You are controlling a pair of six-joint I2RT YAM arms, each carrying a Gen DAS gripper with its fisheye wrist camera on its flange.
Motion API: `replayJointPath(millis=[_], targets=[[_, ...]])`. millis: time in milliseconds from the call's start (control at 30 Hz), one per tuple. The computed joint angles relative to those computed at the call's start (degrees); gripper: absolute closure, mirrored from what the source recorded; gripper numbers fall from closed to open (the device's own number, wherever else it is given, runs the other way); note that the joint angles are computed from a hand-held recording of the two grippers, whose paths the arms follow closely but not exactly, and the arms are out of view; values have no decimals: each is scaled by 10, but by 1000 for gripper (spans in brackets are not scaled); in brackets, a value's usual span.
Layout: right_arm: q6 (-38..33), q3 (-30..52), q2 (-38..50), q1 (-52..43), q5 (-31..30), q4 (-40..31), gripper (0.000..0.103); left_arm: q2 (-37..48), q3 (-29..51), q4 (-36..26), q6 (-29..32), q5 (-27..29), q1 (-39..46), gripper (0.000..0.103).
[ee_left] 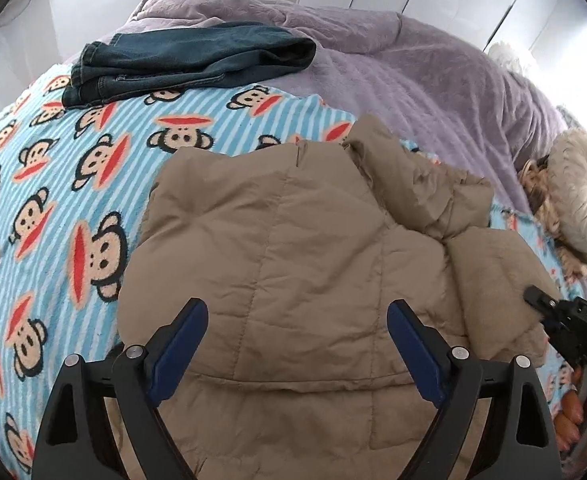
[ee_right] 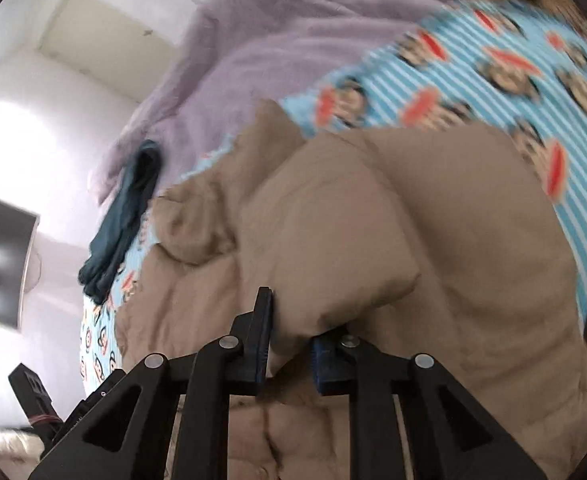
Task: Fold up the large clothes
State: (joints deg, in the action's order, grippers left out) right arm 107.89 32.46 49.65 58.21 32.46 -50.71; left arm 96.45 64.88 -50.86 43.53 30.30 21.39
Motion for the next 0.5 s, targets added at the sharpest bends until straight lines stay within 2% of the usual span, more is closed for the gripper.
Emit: replayJointPath(millis=[133,200,233,300,333,433,500], targets=[[-210,86,138,-48,-34,100,85,32,42,-41,2,35,19,10],[-277,133,214,-55,-66,126,83,50,61,-63,3,48,23,10],[-298,152,247,-57,-82,133,78,57,68,-73,4,55,24,10],[-325,174,297,-62,-120,155,45,69,78,-97,12,72,24,10],[-325,172,308,-60,-136,169,40,74,82,-110,18,78,23,10],[-293,141,283,-35,-148,175,39,84,82,-139,37,88,12,10],[-251,109,238,-13,-142,152,39,83,70,-140,41,82,-3,10]])
